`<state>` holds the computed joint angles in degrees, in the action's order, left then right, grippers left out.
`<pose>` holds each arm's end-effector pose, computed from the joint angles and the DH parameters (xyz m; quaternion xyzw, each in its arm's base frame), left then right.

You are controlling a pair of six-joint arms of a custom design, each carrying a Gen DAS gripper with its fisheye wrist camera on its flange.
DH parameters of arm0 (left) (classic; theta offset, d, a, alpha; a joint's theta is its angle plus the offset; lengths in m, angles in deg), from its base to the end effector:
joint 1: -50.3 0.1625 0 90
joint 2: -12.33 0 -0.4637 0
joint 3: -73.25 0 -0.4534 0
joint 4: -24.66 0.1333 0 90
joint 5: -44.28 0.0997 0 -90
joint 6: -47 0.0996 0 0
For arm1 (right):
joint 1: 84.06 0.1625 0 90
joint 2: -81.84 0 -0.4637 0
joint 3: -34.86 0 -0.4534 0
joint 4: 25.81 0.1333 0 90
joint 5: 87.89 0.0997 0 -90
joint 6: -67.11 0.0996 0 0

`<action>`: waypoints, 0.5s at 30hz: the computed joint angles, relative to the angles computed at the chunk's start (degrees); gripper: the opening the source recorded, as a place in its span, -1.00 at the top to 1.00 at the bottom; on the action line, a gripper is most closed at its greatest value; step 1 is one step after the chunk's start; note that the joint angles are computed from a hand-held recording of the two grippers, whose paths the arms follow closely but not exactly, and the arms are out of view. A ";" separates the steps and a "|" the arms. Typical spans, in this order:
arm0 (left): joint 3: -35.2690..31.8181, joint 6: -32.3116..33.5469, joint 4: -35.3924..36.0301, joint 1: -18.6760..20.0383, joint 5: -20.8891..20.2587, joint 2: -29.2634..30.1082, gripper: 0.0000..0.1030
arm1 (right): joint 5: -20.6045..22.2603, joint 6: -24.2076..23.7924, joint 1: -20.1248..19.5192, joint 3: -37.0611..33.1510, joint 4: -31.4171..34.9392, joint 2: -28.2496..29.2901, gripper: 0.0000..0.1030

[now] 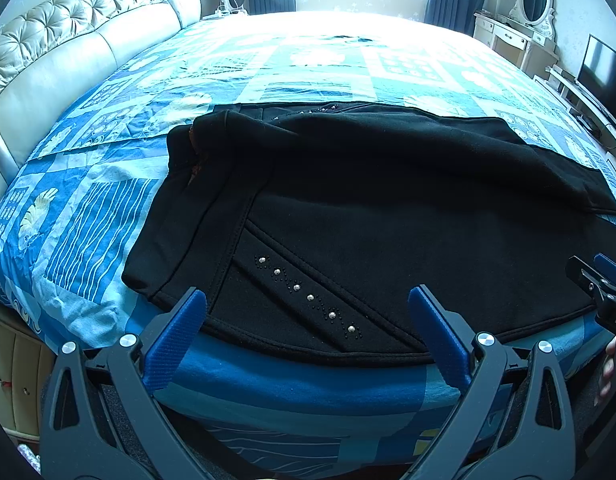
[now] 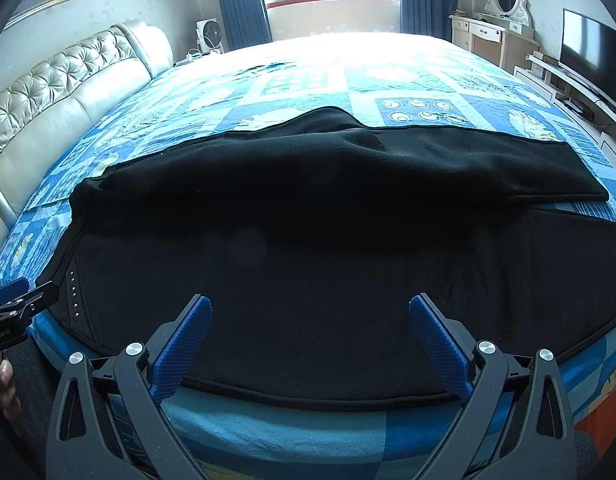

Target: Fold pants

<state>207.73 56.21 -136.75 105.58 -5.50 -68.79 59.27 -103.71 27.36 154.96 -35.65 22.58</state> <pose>-0.0999 -0.4911 0.2154 0.2969 0.8803 -0.2186 0.2987 0.1975 -0.3677 0.0604 -0.0705 -0.8401 0.4017 0.3576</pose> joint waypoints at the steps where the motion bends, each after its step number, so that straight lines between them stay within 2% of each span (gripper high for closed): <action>1: 0.01 -0.04 -0.26 0.09 -0.47 -0.04 -0.96 | -0.04 0.01 -0.02 -0.01 -0.01 0.10 -0.92; 4: 0.04 -0.23 -0.36 0.13 -0.88 -0.10 -0.96 | -0.32 0.27 -0.23 -0.10 0.47 0.18 -0.92; 10: 0.74 2.86 -2.75 -0.43 1.41 0.59 -0.96 | -1.96 0.65 -0.85 0.06 1.49 -0.15 -0.92; 15: -0.46 7.69 -3.48 0.49 -2.34 0.31 -0.96 | -7.48 -1.02 -2.14 1.13 1.66 -2.61 -0.92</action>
<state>207.27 63.90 -140.23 106.07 -7.84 -68.48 51.79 -104.74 25.21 156.08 -33.99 19.97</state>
